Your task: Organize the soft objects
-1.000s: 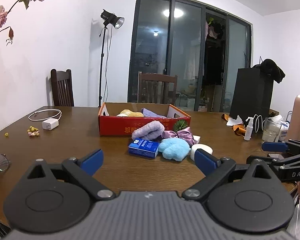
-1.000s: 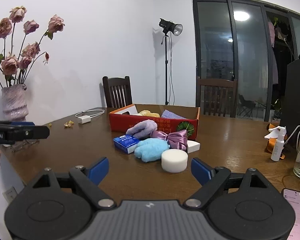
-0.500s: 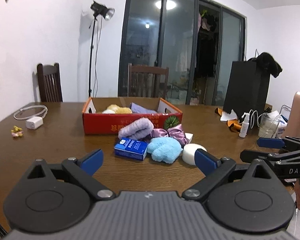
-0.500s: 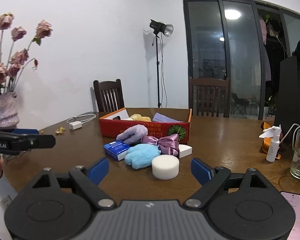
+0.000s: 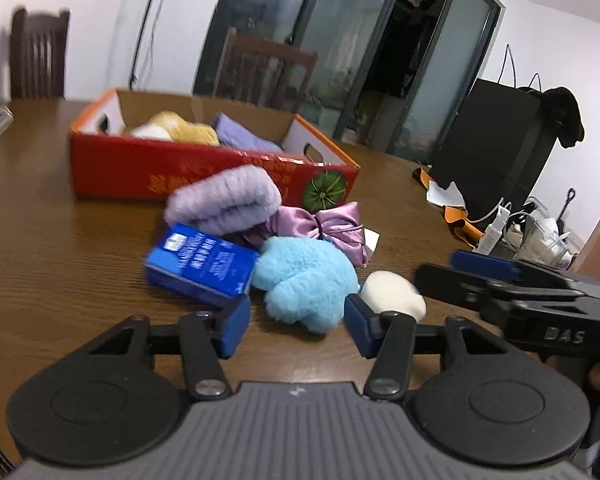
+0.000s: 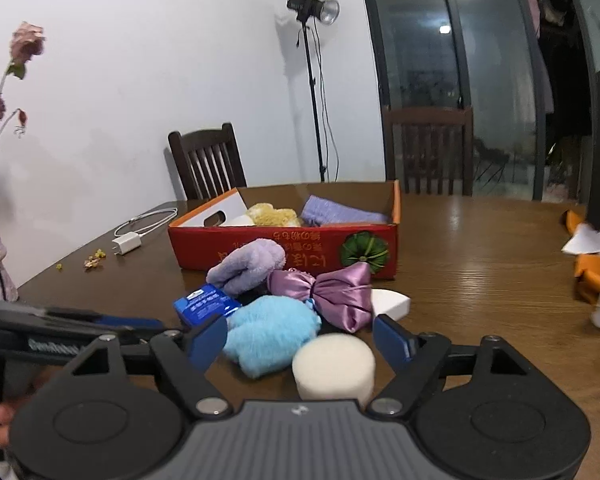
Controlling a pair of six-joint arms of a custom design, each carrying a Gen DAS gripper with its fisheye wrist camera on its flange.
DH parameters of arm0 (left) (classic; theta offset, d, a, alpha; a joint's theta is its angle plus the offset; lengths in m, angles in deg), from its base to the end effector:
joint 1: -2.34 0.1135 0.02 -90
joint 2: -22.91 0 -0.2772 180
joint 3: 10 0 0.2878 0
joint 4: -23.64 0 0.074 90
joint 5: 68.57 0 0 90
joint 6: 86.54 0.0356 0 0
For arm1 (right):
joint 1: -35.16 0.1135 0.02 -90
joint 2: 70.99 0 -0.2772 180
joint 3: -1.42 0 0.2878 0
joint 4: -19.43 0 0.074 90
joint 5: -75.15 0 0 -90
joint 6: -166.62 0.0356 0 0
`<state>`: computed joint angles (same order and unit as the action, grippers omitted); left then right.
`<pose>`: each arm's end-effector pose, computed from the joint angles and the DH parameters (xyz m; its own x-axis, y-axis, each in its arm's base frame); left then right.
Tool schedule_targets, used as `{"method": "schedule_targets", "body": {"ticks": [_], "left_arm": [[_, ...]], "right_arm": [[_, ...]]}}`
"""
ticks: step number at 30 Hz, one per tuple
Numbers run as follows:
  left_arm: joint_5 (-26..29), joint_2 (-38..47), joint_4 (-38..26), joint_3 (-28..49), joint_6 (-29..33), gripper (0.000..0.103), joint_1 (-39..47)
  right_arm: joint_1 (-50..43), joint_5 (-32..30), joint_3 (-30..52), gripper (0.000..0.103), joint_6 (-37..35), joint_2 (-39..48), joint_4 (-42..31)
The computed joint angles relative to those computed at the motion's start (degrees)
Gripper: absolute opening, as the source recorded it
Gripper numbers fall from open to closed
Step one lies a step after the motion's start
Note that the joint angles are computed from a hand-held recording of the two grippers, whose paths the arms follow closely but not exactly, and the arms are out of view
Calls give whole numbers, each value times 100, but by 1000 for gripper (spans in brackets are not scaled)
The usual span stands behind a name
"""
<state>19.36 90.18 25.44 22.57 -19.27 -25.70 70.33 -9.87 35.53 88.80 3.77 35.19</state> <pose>0.2138 -0.1124 0.1458 -0.6134 -0.1108 -0.7820 0.2234 0.9254 -0.3063 0.2182 0.1500 0.1474 -0.4438 -0.0556 -0.8944 -0.4254 0.8915 0.1557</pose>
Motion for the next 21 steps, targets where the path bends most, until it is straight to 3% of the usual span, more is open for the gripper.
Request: {"method": "schedule_targets", "body": {"ticks": [2, 3, 6, 12, 14, 17, 21], "left_arm": [[335, 560, 257, 221, 33, 53, 199], [439, 794, 324, 329, 21, 45, 272], [621, 1309, 377, 604, -1, 42, 486], [1794, 1783, 757, 687, -302, 45, 1055], [1875, 1821, 831, 680, -336, 44, 1079], [1905, 1763, 909, 624, -389, 29, 1043], [1601, 916, 610, 261, -412, 29, 859]], "right_arm": [[-167, -319, 422, 68, 42, 598, 35], [-252, -515, 654, 65, 67, 905, 33], [-421, -903, 1165, 56, 171, 1563, 5], [-676, -1308, 1842, 54, 304, 2341, -286], [-742, -1599, 2038, 48, 337, 2499, -469], [-747, -1768, 2226, 44, 422, 2667, -596], [-683, -1846, 2041, 42, 587, 2402, -554]]}}
